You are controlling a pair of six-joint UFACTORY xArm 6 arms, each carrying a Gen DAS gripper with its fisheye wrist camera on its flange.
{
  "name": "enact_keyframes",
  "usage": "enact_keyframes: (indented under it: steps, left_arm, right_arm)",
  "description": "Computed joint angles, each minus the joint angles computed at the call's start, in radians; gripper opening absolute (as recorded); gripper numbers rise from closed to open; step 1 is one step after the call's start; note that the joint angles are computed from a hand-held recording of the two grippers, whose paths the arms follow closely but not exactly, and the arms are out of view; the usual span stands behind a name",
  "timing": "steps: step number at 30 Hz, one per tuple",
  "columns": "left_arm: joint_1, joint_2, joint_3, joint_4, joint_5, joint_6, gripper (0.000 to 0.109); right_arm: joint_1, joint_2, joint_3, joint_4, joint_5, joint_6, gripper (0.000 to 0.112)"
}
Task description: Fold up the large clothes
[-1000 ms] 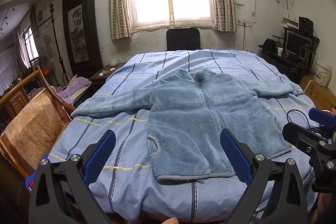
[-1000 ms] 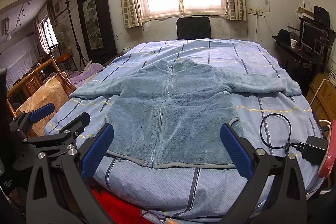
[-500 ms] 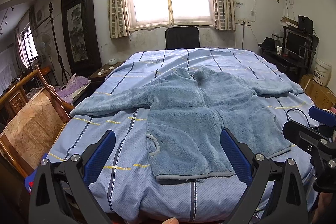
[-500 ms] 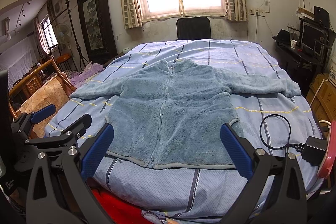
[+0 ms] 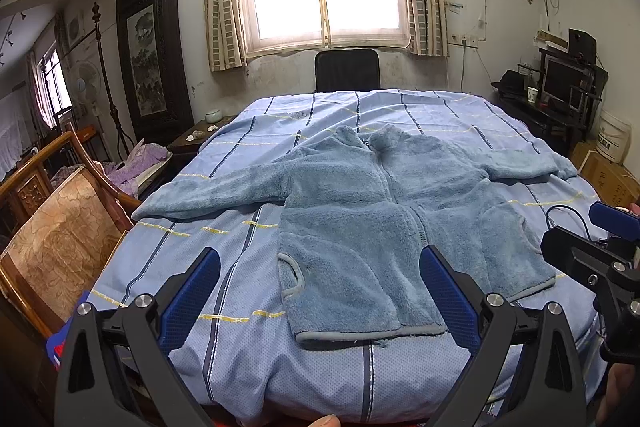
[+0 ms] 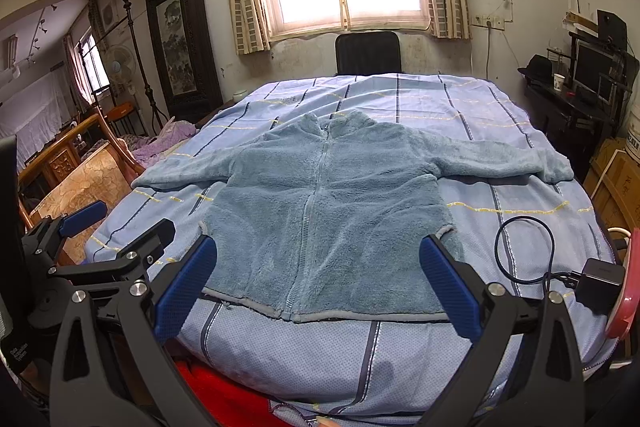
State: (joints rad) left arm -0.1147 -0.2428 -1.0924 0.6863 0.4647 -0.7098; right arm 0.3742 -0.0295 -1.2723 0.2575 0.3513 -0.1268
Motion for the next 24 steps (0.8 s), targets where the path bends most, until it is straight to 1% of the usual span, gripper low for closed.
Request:
enact_keyframes:
  steps: [18,21,24]
  left_arm:
    - [0.007,0.002,0.004,-0.018,-0.002,0.017,0.1]
    - [0.029,0.034,-0.022,-0.088,-0.005,0.075,0.1]
    - [0.062,0.092,-0.089,-0.077,0.017,0.063,0.1]
  right_arm:
    - [-0.002,0.001,-0.001,-0.012,-0.001,0.011,0.099]
    - [-0.005,0.006,-0.005,-0.01,-0.003,0.007,0.099]
    - [-0.019,0.032,-0.04,-0.015,0.007,0.007,0.099]
